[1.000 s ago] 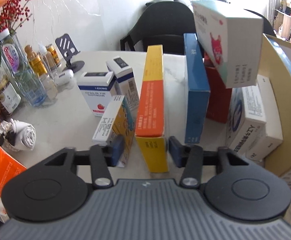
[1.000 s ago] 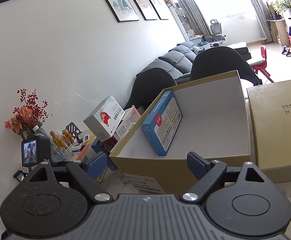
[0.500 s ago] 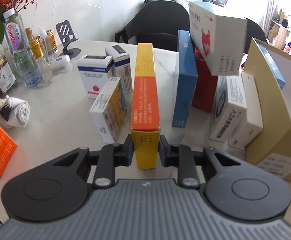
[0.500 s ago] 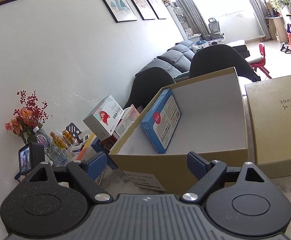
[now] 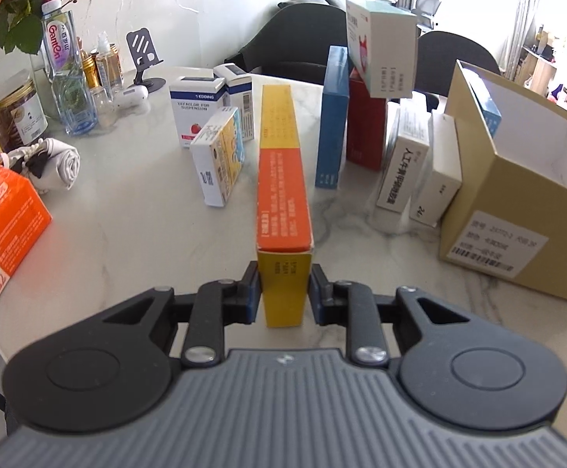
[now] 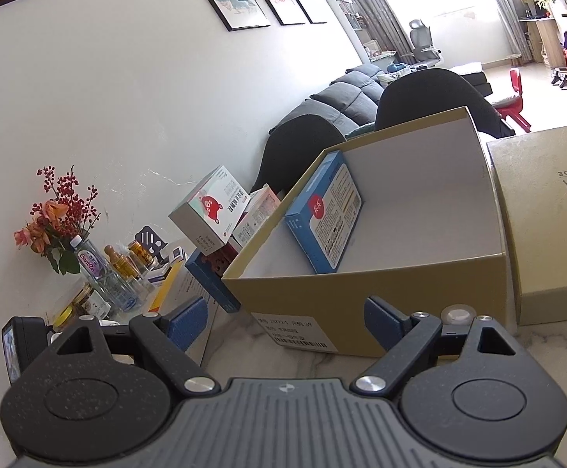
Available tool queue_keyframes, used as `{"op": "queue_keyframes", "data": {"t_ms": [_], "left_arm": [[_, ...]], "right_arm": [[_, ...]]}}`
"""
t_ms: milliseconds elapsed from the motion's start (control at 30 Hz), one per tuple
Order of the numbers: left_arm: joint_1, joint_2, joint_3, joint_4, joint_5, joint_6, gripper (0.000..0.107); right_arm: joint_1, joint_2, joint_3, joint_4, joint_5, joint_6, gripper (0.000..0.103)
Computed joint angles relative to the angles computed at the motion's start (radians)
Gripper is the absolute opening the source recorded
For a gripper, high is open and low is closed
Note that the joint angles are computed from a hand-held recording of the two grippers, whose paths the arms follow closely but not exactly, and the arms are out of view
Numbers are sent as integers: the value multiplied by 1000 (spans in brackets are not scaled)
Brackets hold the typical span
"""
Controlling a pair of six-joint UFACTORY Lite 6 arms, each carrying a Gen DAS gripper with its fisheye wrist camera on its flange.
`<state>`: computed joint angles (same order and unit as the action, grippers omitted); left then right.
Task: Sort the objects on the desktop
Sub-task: 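Lift the yellow-orange box with the left gripper toward the right tool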
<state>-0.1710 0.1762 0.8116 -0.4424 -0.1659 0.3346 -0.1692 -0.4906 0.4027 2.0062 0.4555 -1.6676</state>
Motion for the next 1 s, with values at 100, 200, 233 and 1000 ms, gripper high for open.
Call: {"op": "queue_keyframes", "data": {"t_ms": [100, 200, 233, 1000], "left_arm": [[-10, -30, -40, -6, -16, -7, 23], [-29, -59, -83, -51, -42, 28, 23], [-33, -69, -95, -48, -45, 24, 23], [-145, -332, -394, 179, -112, -235, 25]], "right_arm": [[22, -10, -3, 1, -16, 3, 89], [45, -24, -7, 2, -31, 9, 89], [53, -28, -9, 4, -36, 8, 89], [208, -240, -140, -64, -194, 153, 89]]}}
